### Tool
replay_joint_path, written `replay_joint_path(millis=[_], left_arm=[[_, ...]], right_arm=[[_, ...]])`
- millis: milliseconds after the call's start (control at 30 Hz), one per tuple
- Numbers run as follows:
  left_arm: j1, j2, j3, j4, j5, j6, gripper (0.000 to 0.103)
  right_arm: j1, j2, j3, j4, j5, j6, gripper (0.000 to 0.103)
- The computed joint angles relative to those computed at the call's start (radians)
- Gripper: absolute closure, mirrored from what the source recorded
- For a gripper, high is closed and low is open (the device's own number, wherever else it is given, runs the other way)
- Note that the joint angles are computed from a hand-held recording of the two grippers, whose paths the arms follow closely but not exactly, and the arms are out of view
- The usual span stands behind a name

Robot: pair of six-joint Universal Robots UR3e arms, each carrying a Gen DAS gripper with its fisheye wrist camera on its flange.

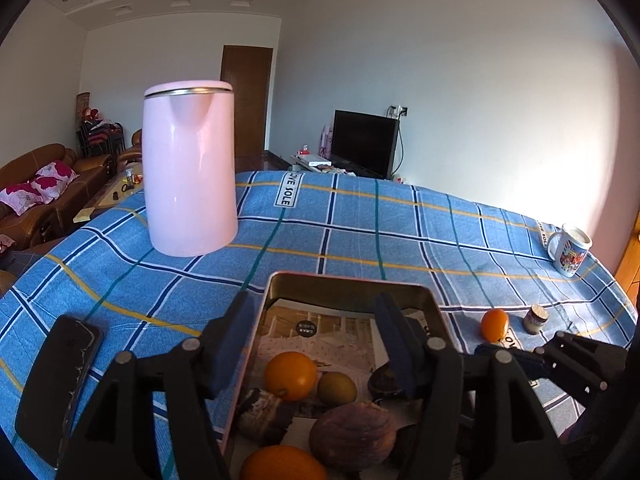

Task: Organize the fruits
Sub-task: 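Carry the orange and brownish fruit into the pink tin and open both tools, then grasp the last orange with the left tool while the right tool grasps the crumb-topped cake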

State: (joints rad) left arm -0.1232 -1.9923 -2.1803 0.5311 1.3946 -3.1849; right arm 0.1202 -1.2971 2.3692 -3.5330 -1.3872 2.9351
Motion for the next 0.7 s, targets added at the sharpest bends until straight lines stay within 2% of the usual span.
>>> replay_joint_path(millis=[33, 100, 333, 433, 600, 700], left_arm=[[-0.014, 0.005, 0.000, 0.004, 0.006, 0.000, 0.033], [-0.050, 0.008, 0.012, 0.006, 0.019, 0.004, 0.033], [-0.212, -0.026, 0.146, -0.082, 0.086, 0.012, 0.026], [-0.285, -0.064, 0.231, -0.134, 0.126, 0.027, 0.026], [-0.383, -0.154, 0.386, -0.227, 0.201, 0.048, 0.024], [-0.409, -0.201, 0.472, -0.303, 0.216, 0.044, 0.023]], right_arm=[[-0.015, -0.030, 0.035, -0.018, -0.010, -0.016, 0.044], [-0.076, -0.104, 0.112, -0.037, -0.010, -0.054, 0.043], [-0.482, -0.350, 0.279, 0.065, 0.082, -0.132, 0.042], [-0.572, -0.331, 0.258, 0.110, 0.079, -0.132, 0.042], [-0.634, -0.231, 0.212, 0.139, 0.107, -0.133, 0.042], [-0.640, -0.189, 0.187, 0.154, 0.126, -0.125, 0.042]])
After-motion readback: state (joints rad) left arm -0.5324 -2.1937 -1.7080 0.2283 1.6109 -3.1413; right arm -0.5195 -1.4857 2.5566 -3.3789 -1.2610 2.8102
